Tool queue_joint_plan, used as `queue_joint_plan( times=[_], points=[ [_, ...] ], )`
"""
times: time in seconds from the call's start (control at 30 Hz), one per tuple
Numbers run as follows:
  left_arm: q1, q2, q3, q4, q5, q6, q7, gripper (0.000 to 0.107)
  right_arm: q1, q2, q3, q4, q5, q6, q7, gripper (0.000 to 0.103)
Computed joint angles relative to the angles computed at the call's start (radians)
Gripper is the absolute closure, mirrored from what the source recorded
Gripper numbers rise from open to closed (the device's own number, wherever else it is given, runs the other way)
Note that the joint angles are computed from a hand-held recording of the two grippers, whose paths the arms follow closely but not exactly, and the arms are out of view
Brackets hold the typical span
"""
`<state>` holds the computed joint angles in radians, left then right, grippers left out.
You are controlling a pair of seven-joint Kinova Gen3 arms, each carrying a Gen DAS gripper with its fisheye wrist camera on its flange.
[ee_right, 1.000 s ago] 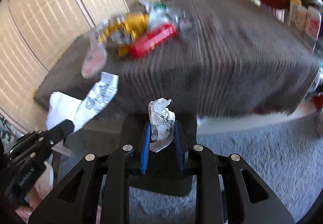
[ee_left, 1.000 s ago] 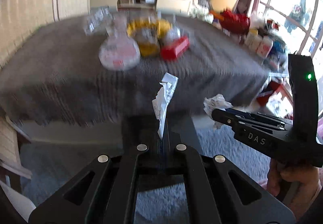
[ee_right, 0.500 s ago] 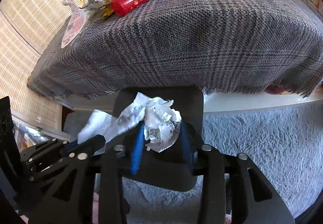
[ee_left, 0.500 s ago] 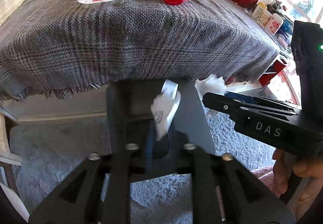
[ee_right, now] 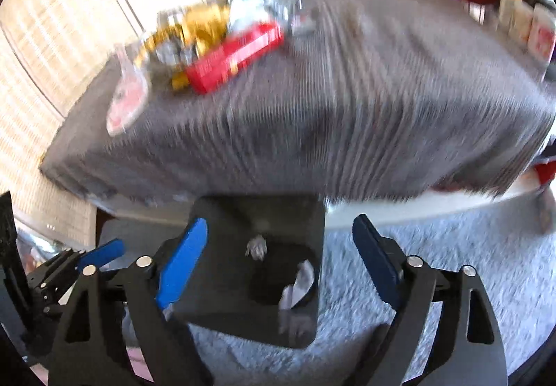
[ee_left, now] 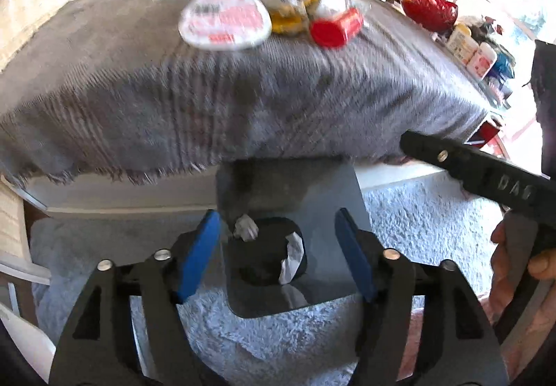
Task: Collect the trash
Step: 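Open both tools to drop the papers into the black bin, then grasp the clear pink-labelled plastic packet with the left tool while the right tool grasps the red can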
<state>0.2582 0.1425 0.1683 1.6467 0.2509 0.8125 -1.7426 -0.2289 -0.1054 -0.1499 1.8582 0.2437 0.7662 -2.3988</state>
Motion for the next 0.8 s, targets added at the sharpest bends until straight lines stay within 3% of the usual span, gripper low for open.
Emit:
queue_joint_plan(
  times=[0.13, 0.37, 0.6, 0.8],
  points=[
    [-0.002, -0.007, -0.008, -0.063, -0.02, 0.012, 0.02, 0.032, 0.011, 0.017, 0.011, -0.086, 0.014, 0.044, 0.016, 0.013],
    [0.019, 0.041, -0.015, -0.182, -0.113, 0.009, 0.066, 0.03, -0.014, 0.11, 0.027, -0.238, 0.099, 0.127, 0.048, 0.013],
    [0.011, 0.124, -0.019, -0.273, -0.128, -0.006, 0.069, 0.029, -0.004, 0.162, 0.076, -0.25, 0.048, 0.069, 0.041, 0.013],
    [0.021, 0.174, -0.021, -0.327, -0.14, -0.02, 0.079, 0.029, 0.019, 0.2, 0.101, -0.258, -0.038, -0.005, 0.07, 0.024]
  ],
)
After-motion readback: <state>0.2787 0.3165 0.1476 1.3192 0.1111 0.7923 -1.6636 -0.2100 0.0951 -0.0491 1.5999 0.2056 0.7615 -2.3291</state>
